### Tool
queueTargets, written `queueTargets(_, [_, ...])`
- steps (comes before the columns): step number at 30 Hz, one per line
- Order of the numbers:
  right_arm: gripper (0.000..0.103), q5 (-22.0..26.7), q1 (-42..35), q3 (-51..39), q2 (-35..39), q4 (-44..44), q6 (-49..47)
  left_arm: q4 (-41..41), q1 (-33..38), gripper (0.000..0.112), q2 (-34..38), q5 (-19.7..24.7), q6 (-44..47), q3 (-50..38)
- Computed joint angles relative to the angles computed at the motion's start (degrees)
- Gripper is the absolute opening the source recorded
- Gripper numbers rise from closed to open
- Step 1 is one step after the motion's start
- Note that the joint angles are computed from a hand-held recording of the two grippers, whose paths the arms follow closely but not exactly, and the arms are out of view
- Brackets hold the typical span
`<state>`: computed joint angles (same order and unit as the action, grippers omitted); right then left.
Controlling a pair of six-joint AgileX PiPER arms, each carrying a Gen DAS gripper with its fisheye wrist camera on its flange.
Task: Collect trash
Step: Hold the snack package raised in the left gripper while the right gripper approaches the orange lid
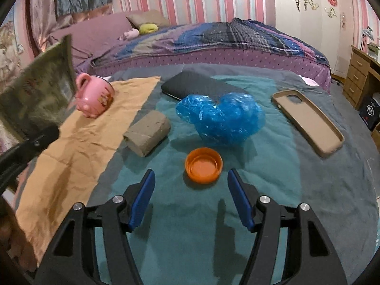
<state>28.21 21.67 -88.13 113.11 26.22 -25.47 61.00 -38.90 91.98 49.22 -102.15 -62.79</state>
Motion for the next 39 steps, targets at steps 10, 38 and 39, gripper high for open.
queueTargets(10, [0.031, 5.00, 2.81, -11.07, 8.34, -12.15, 11.46, 0.57, 1.60, 0.001, -1.62, -1.29, -1.68, 2.51])
queueTargets(38, [0.053, 2.69, 2.41, -11.14, 8.78, -8.12, 8.31, 0.87, 0.98, 0.001, -1.43, -1.21, -3.35, 2.32])
queueTargets(39, [0.053, 2.26, 2.52, -12.00, 9.42, -10.09, 10.84, 0.89, 1.01, 0.001, -1.47, -1.33, -3.33, 2.34])
